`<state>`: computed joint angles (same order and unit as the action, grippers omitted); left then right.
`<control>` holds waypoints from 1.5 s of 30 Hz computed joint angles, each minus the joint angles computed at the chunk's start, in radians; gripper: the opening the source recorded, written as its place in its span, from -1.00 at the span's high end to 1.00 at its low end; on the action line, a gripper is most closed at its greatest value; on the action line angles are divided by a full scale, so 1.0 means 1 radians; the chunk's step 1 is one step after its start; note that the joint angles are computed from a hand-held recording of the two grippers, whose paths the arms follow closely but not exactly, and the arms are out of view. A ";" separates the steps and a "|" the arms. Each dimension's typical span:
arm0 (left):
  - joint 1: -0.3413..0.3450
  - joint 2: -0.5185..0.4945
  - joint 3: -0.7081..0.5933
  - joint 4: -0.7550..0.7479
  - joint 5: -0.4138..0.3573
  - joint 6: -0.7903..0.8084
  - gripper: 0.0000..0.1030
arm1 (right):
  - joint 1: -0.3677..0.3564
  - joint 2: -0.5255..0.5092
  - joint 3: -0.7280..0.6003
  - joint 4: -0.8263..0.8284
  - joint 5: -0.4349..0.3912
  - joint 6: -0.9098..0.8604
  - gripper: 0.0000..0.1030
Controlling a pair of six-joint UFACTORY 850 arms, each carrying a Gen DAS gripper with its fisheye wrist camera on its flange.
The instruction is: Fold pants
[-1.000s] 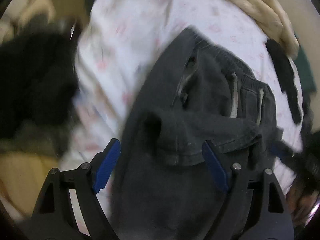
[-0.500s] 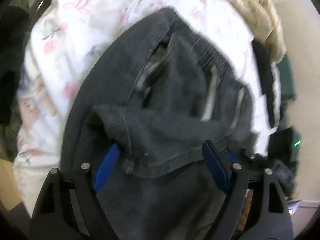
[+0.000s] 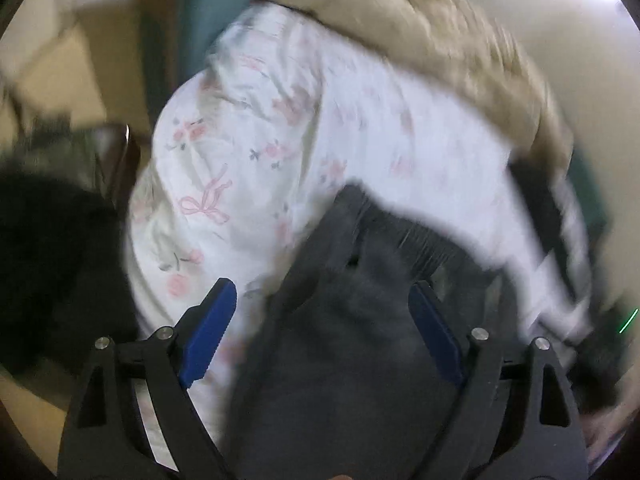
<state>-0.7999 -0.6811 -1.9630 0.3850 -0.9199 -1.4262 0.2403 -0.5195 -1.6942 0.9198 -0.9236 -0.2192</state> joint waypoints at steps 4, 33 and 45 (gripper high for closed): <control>-0.022 -0.108 -0.140 0.011 -0.177 0.296 -0.66 | 0.061 -0.049 -0.088 -0.268 -0.015 0.003 -0.29; 0.027 -0.056 -0.044 -0.025 0.093 0.369 0.89 | 0.095 -0.128 -0.156 -0.252 -0.061 -0.166 0.84; 0.056 -0.209 -0.361 0.050 -0.018 0.455 0.93 | 0.076 -0.130 -0.225 -0.133 -0.004 -0.189 0.86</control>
